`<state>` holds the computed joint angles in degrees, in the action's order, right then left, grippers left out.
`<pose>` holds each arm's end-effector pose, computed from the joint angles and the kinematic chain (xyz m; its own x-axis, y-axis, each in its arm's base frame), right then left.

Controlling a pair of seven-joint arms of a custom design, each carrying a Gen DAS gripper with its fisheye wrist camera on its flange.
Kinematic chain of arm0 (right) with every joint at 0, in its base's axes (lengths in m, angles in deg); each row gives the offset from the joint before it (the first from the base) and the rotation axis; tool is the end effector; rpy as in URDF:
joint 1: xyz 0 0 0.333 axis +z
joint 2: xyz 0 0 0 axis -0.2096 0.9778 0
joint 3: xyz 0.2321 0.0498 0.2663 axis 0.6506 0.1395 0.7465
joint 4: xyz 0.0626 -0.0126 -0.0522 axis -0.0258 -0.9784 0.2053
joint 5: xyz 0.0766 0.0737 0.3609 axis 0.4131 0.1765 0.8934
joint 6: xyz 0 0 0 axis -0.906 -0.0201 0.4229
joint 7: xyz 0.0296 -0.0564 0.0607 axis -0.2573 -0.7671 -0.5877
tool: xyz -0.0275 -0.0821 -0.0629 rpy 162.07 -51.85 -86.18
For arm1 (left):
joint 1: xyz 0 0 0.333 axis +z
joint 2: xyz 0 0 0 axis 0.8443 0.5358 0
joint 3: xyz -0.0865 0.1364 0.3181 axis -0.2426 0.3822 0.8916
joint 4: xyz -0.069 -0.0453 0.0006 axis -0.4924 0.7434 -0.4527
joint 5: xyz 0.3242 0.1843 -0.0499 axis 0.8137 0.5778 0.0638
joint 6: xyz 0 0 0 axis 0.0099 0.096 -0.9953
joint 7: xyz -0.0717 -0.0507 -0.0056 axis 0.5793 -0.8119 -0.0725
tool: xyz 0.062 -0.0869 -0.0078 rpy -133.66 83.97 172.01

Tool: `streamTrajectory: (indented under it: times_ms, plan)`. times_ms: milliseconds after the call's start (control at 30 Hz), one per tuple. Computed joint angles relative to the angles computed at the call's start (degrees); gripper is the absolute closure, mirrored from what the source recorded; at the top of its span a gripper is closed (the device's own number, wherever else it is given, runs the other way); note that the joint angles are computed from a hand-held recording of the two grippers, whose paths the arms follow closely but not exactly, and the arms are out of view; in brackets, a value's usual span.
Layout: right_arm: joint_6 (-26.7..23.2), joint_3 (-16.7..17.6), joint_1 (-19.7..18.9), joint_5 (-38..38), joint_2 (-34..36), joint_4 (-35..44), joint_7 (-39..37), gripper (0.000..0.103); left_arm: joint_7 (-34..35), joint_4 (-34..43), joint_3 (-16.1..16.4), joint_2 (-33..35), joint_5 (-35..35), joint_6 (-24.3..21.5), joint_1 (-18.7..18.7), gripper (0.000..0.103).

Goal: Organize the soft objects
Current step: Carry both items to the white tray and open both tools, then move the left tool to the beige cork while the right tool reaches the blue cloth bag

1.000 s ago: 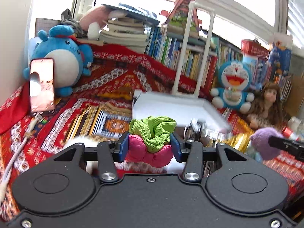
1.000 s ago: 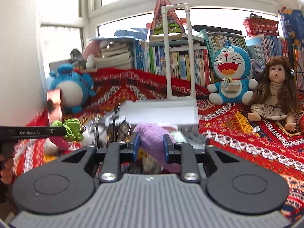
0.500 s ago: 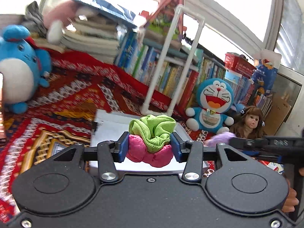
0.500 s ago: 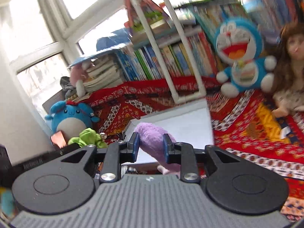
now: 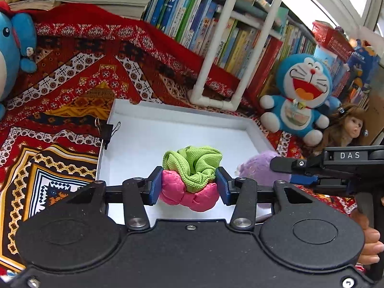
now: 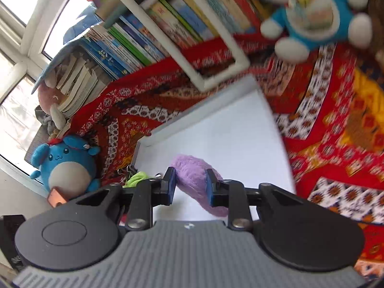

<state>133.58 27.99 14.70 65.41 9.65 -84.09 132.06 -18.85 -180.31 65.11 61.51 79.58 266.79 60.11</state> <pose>0.6854 0.4628 0.3985 0.0110 -0.7696 -0.6384 -0.7502 0.4157 -0.5142 0.7017 -0.2282 0.4327 -0.2065 -0.9323 0.2970 -0.6926 -0.0751 -0.7174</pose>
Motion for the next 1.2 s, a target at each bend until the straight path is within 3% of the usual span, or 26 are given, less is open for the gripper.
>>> streamTrajectory:
  times_ms: [200, 300, 367, 433, 500, 533, 567, 633, 700, 867, 967, 1033, 1200]
  plan:
    - [-3.82, 0.54, 0.27, 1.13, 2.46, 3.58, -1.66, 0.072, 0.58, 0.39, 0.46, 0.93, -0.19, -1.13, -0.66, 0.058]
    - [-3.04, 0.13, 0.45, 1.57, 2.70, 3.47, -1.75, 0.072, 1.78, 0.67, -0.73, 1.42, -0.64, -1.95, 0.07, 0.056]
    - [-2.88, 0.06, 0.54, 1.53, 2.68, 3.50, -2.07, 0.070, 1.27, 0.52, 0.85, 1.02, -0.50, -1.64, -1.18, 0.055]
    - [-1.01, 2.09, -0.71, 1.33, 2.64, 2.73, -4.29, 0.060, -0.91, -0.44, 4.19, -0.06, 0.45, 0.67, -3.53, 0.051]
    - [2.31, 5.50, -2.72, 1.24, 2.53, 1.30, -7.37, 0.034, -2.65, -1.35, 5.91, -1.08, 1.55, 2.23, -4.56, 0.046]
    - [3.56, 5.38, -2.68, 0.94, 2.05, 0.53, -7.65, 0.027, -3.48, -1.71, 6.42, -1.63, 2.02, 2.44, -4.82, 0.045]
    - [3.66, 4.30, -2.05, 0.43, 1.38, 0.10, -7.49, 0.027, -4.07, -2.16, 6.55, -2.21, 2.45, 2.65, -4.73, 0.044]
    - [3.57, 0.83, -0.04, -0.94, -0.34, -1.03, -6.50, 0.027, -5.85, -3.66, 8.11, -3.72, 3.60, 4.38, -5.40, 0.040]
    - [4.26, -3.29, 2.40, -2.82, -2.31, -2.90, -4.90, 0.025, -8.50, -5.64, 11.46, -5.70, 5.30, 6.72, -7.44, 0.029]
    - [7.09, -17.44, 11.91, -10.96, -7.08, -8.73, 1.03, 0.016, -12.48, -11.17, 17.00, -10.57, 10.14, 10.99, -10.56, 0.021]
    - [10.35, -27.45, 19.14, -16.00, -8.87, -12.33, 6.30, 0.010, -15.10, -15.22, 26.22, -13.71, 11.70, 14.18, -18.09, 0.019]
    - [13.91, -35.85, 25.22, -18.20, -9.48, -15.30, 10.45, 0.000, -15.09, -18.52, 32.71, -15.60, 10.80, 17.05, -23.86, 0.018]
    - [21.41, -53.55, 39.57, -13.99, -8.30, -22.47, 11.59, 0.000, -7.74, -27.52, 39.58, -20.32, 3.24, 23.10, -31.49, 0.014]
